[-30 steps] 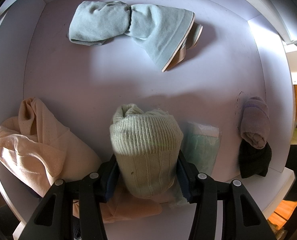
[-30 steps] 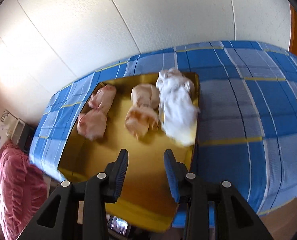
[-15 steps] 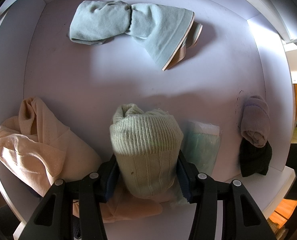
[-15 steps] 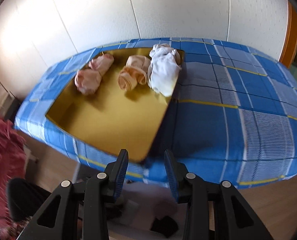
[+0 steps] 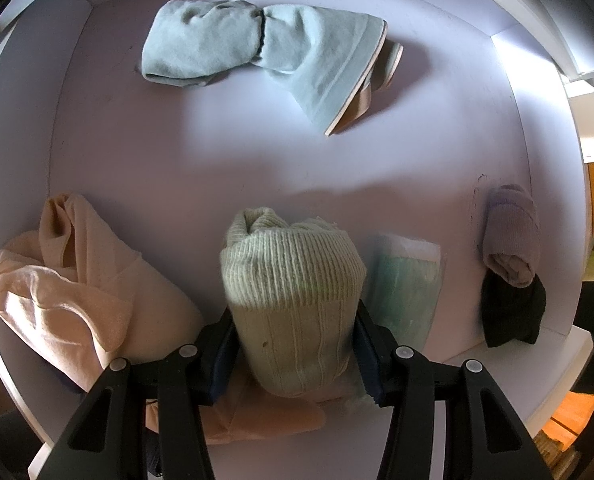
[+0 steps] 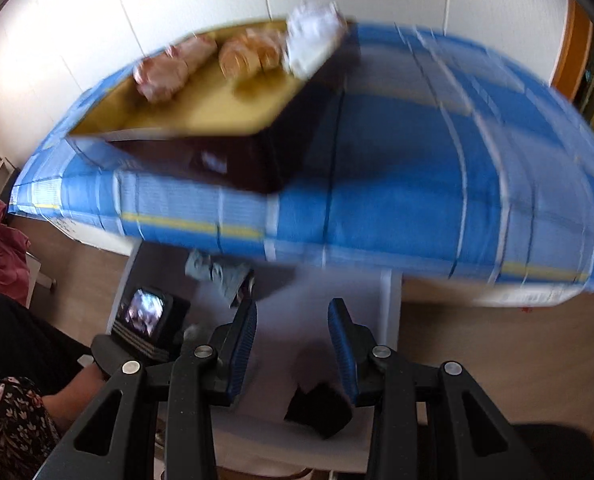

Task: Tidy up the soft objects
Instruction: 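Move the right gripper back down into the compartment, then grasp the grey knit beanie with the right gripper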

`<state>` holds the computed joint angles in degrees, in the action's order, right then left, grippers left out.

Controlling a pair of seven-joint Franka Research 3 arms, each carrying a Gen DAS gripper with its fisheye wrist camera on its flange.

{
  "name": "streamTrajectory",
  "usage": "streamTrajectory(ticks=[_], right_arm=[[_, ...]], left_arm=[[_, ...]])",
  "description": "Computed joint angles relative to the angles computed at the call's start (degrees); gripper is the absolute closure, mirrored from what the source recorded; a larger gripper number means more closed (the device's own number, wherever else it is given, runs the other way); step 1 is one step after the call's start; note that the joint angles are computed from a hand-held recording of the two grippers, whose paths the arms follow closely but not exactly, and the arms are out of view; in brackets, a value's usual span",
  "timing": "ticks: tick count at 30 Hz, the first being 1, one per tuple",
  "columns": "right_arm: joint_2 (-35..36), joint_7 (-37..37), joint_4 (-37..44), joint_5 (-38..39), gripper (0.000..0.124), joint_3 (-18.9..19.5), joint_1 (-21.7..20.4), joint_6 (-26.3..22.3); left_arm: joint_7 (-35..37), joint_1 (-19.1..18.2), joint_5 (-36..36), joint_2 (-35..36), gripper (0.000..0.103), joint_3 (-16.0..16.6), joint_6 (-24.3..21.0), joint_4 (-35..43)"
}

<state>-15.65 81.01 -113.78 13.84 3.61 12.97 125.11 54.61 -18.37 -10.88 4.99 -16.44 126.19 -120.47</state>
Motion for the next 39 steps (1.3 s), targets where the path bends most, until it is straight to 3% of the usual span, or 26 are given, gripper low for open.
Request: streamTrajectory(ticks=[13, 19, 24, 26, 28, 31, 39], right_arm=[[3.86, 7.13, -4.04, -1.66, 0.087, -0.26, -1.13, -8.86], [6.35, 9.86, -3.30, -1.06, 0.084, -0.47, -1.00, -10.90], [9.43, 11.05, -3.02, 2.64, 0.080, -1.09, -0.89, -10.05], [10.92, 12.40, -3.01, 3.83, 0.074, -1.28, -1.00, -9.18], [13.22, 13.50, -2.02, 5.63, 0.055, -1.64, -1.21, -10.01], [14.70, 14.01, -1.70, 7.32, 0.047, -1.85, -1.43, -9.21], [18.60, 15.43, 0.64, 2.11, 0.043, -1.14, -0.40, -10.40]], left_arm=[[-0.03, -0.08, 0.09, -0.05, 0.051, 0.02, -0.12, 0.02], [-0.14, -0.05, -0.45, -0.22, 0.051, 0.02, 0.58, -0.29], [-0.49, 0.40, -3.65, -2.28, 0.051, 0.37, 4.12, -3.01], [-0.56, 0.44, -4.68, -3.10, 0.051, 0.50, 5.07, -3.95], [-0.51, 0.42, -5.30, -3.68, 0.051, 0.64, 5.68, -4.57], [-0.60, 0.28, -5.63, -4.35, 0.051, 0.77, 6.34, -5.27], [0.01, 0.06, -6.78, -7.40, 0.051, 1.40, 8.21, -7.99]])
